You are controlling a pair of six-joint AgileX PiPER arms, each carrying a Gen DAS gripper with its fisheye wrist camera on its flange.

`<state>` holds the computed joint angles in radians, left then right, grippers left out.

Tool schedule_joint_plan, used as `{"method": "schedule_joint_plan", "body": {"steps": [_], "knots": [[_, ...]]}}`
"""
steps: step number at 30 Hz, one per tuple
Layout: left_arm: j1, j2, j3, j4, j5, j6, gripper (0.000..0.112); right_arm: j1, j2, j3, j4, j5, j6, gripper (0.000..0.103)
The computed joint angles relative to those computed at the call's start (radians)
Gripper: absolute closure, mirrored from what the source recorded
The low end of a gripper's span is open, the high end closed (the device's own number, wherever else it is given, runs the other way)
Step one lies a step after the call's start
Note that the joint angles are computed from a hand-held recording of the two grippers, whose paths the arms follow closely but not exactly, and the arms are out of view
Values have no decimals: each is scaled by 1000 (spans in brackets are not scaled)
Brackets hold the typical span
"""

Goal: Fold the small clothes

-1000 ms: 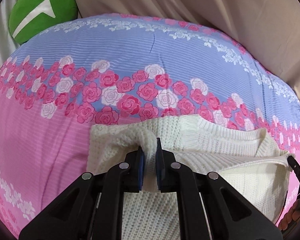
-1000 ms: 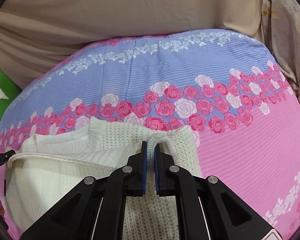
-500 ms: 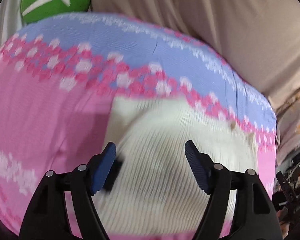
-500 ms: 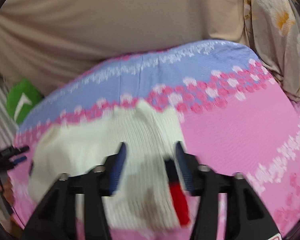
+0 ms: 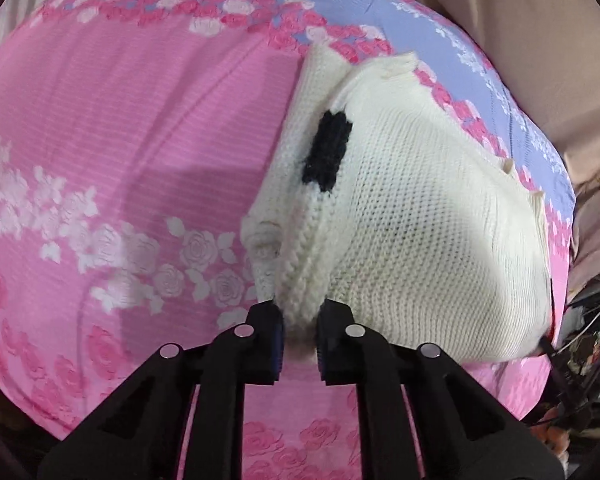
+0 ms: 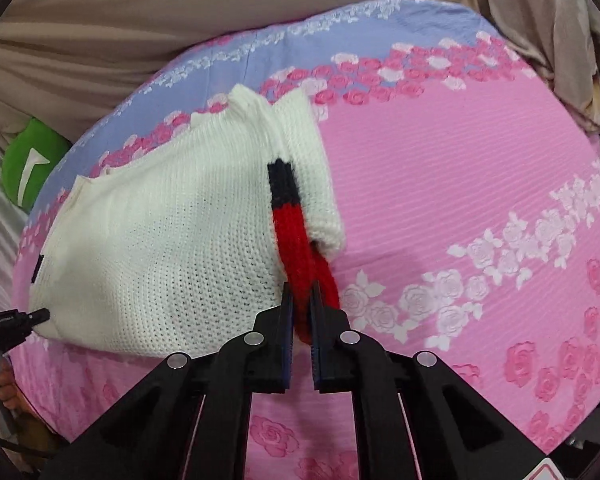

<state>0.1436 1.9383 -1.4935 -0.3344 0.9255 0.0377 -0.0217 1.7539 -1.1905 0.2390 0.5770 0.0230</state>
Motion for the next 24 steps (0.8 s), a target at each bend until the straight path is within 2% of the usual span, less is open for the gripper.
{"method": "schedule_joint_plan", "body": {"steps": [5,8,12,14,16,17,18,19,20,24], "knots": [[78,-131,121,36,74,89,102,-91,-169,159,-26,75,-97,98],[107,-188,262,87,83,113,102,-123,-202,297,-56,106,-118,98],[99,-254,410,57,-10,122,100,-73,-179,351,-99,89,-79,95],[96,-306,393,36,-2,124,95,-78,-204,296,-74,136,-78,92],[94,-376,335,21,8,117,91,-60,-252,247,-109,148,-40,80],[89,-389,309,23,4,112,78,-56,-266,216,-108,146,-42,74],[80,-395,260,16,-8,108,59,-53,-268,178,-90,137,-51,63],[69,-384,217,2,-20,103,51,-47,-252,138,-64,123,-63,57],[59,-357,171,-16,-34,106,46,-36,-220,97,-42,111,-76,56],[-23,-77,-97,-21,-42,37,39,51,1,-83,-77,57,-15,49]]}}
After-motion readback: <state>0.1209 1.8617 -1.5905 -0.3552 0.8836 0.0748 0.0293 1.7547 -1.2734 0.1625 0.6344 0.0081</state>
